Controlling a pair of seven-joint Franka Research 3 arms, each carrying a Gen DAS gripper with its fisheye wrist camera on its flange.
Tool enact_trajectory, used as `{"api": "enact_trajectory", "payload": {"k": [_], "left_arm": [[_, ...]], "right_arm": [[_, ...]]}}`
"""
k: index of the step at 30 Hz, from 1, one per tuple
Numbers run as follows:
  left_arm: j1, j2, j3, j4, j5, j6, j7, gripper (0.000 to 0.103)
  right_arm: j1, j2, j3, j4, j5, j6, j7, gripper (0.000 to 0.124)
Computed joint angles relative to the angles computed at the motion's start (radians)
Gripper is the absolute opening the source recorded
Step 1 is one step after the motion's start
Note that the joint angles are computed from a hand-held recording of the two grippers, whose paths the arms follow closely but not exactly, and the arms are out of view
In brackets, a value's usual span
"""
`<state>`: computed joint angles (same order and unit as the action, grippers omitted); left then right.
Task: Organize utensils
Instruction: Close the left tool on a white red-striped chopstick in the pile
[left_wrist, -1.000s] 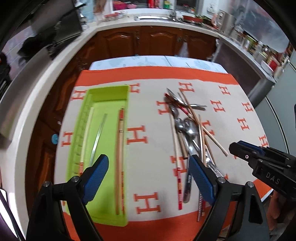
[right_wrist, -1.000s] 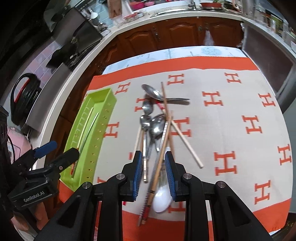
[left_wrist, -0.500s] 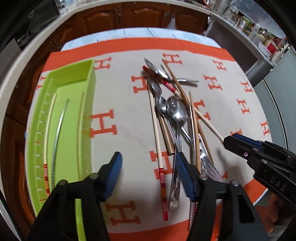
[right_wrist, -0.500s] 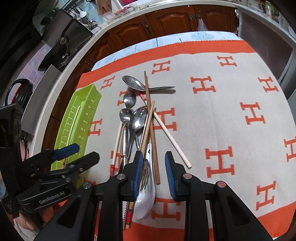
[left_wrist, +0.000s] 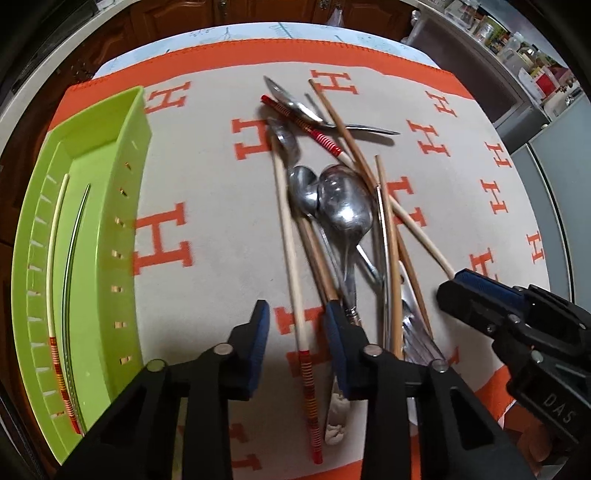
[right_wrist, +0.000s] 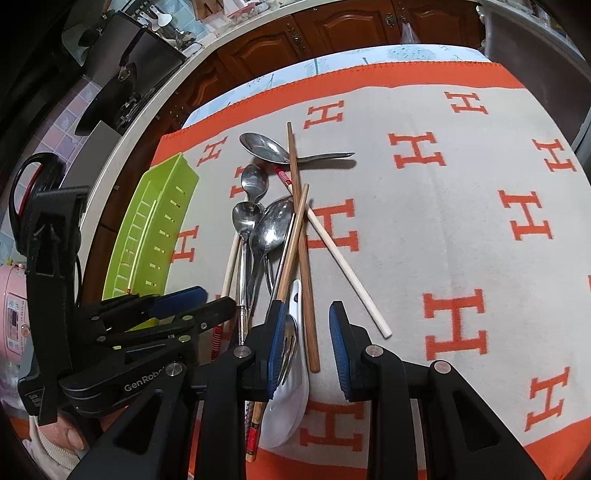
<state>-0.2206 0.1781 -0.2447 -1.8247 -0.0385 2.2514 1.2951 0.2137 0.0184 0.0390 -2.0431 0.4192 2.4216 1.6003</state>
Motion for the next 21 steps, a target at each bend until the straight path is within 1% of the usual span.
{"api": "enact_trajectory", "payload": {"k": [2, 4, 7, 11, 18, 19, 20, 21], "left_arm": [[0.006, 0.002, -0.002, 0.005, -0.025, -0.004, 0.015, 0.02], [0.009, 0.005, -0.001, 0.009, -0.033, -0.016, 0.013, 0.014], [0.015, 0.001, 0.002, -0.003, -0.045, -0.008, 0.01, 0.014], [0.007, 0.001, 0.004, -0.004, -0.01, -0.008, -0.002, 0.014], [-0.033, 0.044, 0.004, 0.053, 0.127, -0.03, -0.052, 0.015], [-0.035, 0.048, 0.004, 0.06, 0.137, -0.034, -0.056, 0.011], [-0.034, 0.049, 0.004, 0.061, 0.137, -0.033, -0.058, 0.005], [-0.03, 0.048, 0.002, 0.059, 0.122, -0.03, -0.059, 0.005]], "right_arm": [[-0.001, 0.0, 0.0, -0.001, 0.007, 0.0, -0.005, 0.026], [-0.001, -0.001, -0.001, -0.004, 0.009, 0.002, -0.007, 0.026], [-0.001, -0.002, -0.001, -0.007, 0.011, 0.008, -0.009, 0.026], [-0.001, -0.007, 0.0, -0.011, 0.017, 0.007, -0.019, 0.026], [0.003, -0.006, 0.002, -0.013, 0.028, -0.001, -0.025, 0.026], [0.003, -0.006, 0.002, -0.013, 0.032, -0.002, -0.026, 0.026], [0.003, -0.005, 0.002, -0.012, 0.041, -0.002, -0.03, 0.026], [0.003, -0.004, 0.002, -0.012, 0.053, 0.001, -0.035, 0.026]]}}
